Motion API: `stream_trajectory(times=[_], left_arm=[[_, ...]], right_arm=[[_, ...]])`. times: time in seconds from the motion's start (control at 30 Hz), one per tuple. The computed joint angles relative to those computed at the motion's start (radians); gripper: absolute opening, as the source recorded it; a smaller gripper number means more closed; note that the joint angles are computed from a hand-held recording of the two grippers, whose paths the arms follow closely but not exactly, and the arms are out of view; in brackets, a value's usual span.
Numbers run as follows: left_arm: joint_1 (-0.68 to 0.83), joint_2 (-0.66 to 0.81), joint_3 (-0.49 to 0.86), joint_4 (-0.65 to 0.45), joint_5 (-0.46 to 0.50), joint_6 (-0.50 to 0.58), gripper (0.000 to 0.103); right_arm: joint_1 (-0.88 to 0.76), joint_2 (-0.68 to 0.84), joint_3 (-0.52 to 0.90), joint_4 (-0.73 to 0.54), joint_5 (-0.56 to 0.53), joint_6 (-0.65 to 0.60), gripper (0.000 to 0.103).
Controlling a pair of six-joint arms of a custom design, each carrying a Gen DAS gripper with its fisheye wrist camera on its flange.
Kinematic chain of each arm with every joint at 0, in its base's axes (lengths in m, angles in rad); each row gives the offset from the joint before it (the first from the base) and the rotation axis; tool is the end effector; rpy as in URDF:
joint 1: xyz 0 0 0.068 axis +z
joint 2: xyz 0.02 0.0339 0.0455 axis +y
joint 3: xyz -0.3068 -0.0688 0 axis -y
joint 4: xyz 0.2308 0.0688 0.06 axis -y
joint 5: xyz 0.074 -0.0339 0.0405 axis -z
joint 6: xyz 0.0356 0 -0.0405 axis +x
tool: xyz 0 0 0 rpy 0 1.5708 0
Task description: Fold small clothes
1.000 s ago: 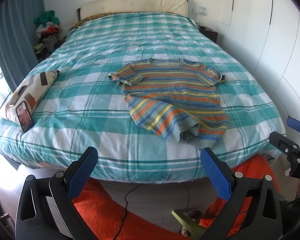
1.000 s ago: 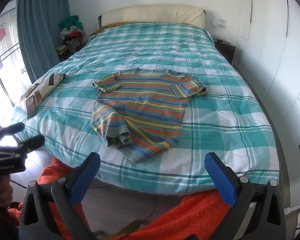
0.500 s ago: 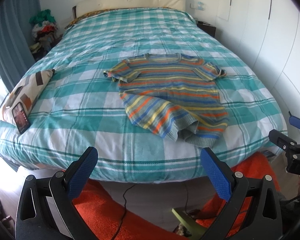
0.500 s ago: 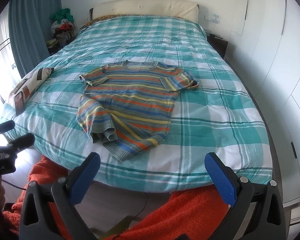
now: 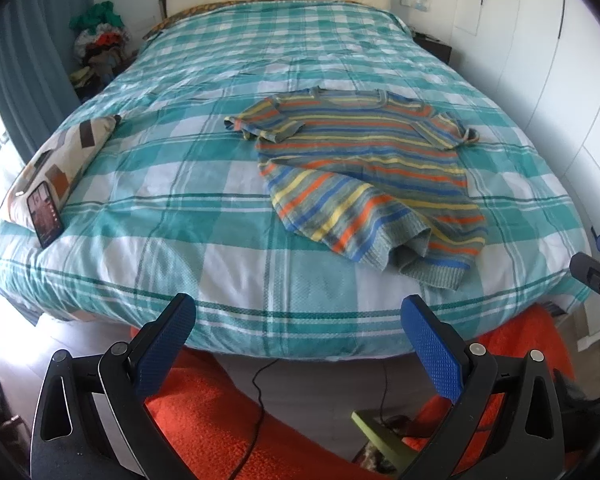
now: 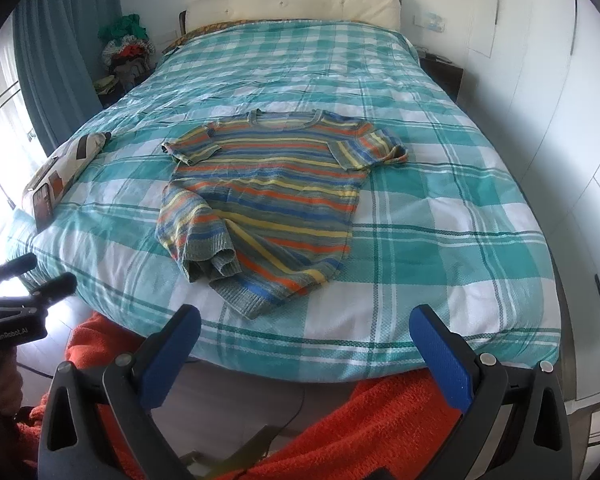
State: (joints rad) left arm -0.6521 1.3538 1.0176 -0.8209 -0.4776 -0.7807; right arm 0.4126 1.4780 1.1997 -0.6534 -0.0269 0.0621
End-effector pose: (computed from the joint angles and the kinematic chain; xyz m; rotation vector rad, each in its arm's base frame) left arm 0.1960 -0.1290 0.2969 -0.2905 2.5075 0.1155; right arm 0.2702 0.1193 0.3253 -0.4499 2.4765 0.2287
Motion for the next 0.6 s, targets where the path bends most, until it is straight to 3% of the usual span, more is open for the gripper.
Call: stream_trajectory(times=[0.17, 0.3, 0.37, 0.53, 0.6], left_arm=[[0.081, 0.002, -0.055, 0.174, 0.096, 0.144, 0.102], [0.241, 0.015, -0.104, 0.301, 0.239, 0.236, 0.102], [0.289, -0.007, -0.146, 0.341, 0.279, 0.220, 0.102], [0.323, -0.037, -0.264, 0.438, 0.366, 0.143, 0.102], [0.326, -0.004, -0.287, 0.489, 0.415, 0.136, 0.102]], right_arm=[[-0.039, 0.002, -0.020, 0.032, 0.009, -0.008, 0.103], [-0.098, 0.059, -0.050, 0.078, -0.066, -0.045, 0.103], [-0.153, 0.112, -0.051, 0.067, -0.173, -0.014, 0.103], [-0.275, 0.306, -0.033, 0.083, -0.583, 0.112, 0.102], [-0.262, 0.388, -0.016, 0.126, -0.656, 0.151, 0.096]])
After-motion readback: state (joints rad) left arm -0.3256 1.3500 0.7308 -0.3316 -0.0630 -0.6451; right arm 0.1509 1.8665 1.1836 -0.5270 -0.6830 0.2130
